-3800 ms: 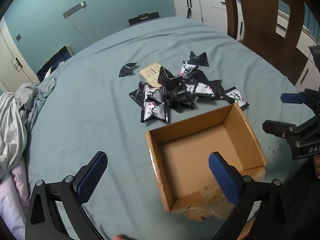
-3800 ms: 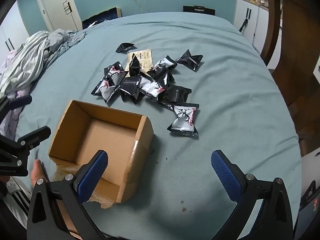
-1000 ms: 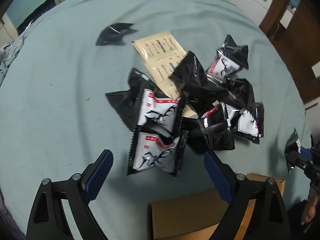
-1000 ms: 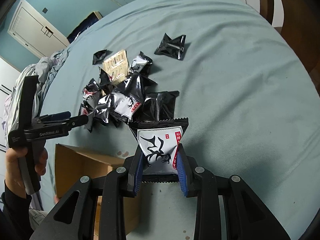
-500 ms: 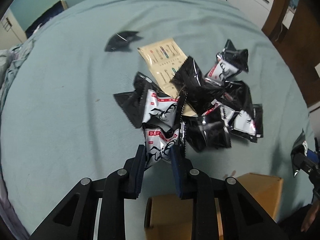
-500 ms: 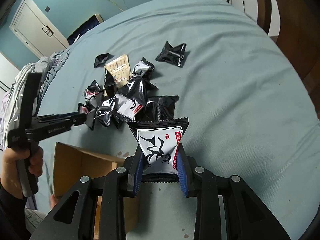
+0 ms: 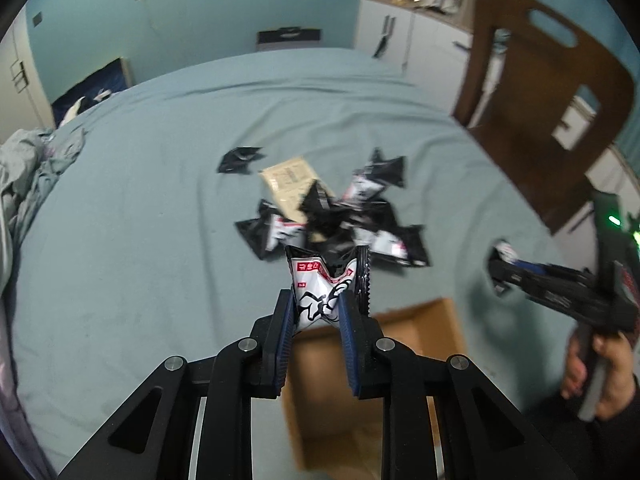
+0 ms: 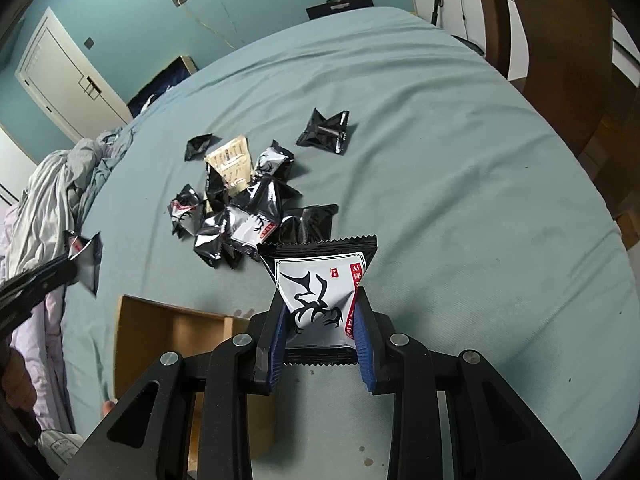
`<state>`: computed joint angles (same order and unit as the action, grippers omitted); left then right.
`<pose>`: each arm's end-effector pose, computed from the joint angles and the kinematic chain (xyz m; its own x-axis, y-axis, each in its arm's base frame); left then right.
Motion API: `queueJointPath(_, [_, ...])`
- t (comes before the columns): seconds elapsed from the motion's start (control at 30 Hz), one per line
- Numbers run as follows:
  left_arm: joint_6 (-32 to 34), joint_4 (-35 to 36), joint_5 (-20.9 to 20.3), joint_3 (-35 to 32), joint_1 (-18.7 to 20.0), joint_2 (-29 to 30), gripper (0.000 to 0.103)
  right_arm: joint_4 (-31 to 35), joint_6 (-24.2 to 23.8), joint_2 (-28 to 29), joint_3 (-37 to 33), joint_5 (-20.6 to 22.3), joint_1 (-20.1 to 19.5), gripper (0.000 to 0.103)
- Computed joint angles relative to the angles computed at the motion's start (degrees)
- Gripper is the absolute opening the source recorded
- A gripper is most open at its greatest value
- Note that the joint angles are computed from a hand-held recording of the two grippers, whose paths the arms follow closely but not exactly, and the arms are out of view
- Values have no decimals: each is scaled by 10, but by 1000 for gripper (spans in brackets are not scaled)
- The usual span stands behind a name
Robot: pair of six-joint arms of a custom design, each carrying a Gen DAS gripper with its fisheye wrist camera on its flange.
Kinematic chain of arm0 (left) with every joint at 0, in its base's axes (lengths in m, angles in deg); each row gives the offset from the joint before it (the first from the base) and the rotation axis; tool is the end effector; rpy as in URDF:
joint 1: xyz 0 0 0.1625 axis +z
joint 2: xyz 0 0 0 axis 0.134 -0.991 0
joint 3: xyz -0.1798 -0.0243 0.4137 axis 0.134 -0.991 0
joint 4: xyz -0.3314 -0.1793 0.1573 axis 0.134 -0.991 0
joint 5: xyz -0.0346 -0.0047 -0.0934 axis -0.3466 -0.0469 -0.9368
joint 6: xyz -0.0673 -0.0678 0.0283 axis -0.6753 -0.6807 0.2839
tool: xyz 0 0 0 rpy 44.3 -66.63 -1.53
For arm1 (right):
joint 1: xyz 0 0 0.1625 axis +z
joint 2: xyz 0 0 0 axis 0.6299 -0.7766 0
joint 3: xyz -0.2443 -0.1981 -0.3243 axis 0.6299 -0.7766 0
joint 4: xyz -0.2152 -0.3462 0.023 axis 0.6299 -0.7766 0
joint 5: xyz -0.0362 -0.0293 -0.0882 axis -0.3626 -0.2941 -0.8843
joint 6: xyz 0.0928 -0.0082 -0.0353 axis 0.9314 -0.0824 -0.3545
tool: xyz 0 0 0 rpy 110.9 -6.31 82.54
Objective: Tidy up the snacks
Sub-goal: 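Lower both held packets into the cardboard box and open both grippers, then move the right gripper back over the snack pile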
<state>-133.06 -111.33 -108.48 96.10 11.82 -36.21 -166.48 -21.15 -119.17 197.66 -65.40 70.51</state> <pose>-0.2042 -0.2756 0.2698 -0.7286 0.3225 -0.6042 0.5308 0.8234 -0.2006 0.2061 -0.3071 0.1844 -0.9376 -0.0638 0.3418 -0.2275 0.8560 -0.4643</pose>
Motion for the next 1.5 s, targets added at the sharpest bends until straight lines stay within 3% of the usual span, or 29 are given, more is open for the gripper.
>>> queueJointPath(0.2, [5,-21,-54,34,-32,-15,23,-11,-11,-15,14,44,1,28])
queueJointPath(0.3, [5,-45,-78,51,-21,-14,33,-9,-21,-17,18,66,9,28])
queueJointPath(0.33, [4,-48,-81,54,-19,-11,42,-7,-25,-16,18,70,13,28])
queueJointPath(0.37, [7,-49,-84,52,-9,3,59,-4,-28,-15,18,74,18,28])
queueJointPath(0.43, [4,-47,-75,53,-5,21,76,-1,-34,-14,20,87,20,28])
queueJointPath(0.6, [-29,-22,-41,47,2,30,76,10,-45,-3,22,103,19,28])
queueJointPath(0.73, [-57,25,-5,42,-4,35,76,25,-61,20,6,87,33,28])
queueJointPath(0.87, [-50,14,-3,43,4,32,76,26,-58,51,-8,79,44,30])
queueJointPath(1.03, [-57,26,5,42,6,43,76,32,-49,58,-13,106,41,30])
queueJointPath(1.07, [-60,32,7,42,5,44,76,24,-46,59,-10,108,41,32])
queueJointPath(1.13, [-66,43,14,43,2,44,74,6,-45,59,-7,105,43,46])
queueJointPath(1.2, [-65,53,18,43,0,47,72,-48,-40,66,6,88,52,72])
queueJointPath(1.23, [-64,55,18,43,-1,48,72,-67,-39,68,10,80,56,78])
queueJointPath(1.3, [-70,63,20,43,0,51,72,-94,-39,73,17,71,61,81])
queueJointPath(1.4, [-94,92,29,37,0,56,82,-78,-21,74,16,53,64,82])
queueJointPath(1.5, [-131,125,45,33,-3,47,83,-78,12,76,13,-7,85,82])
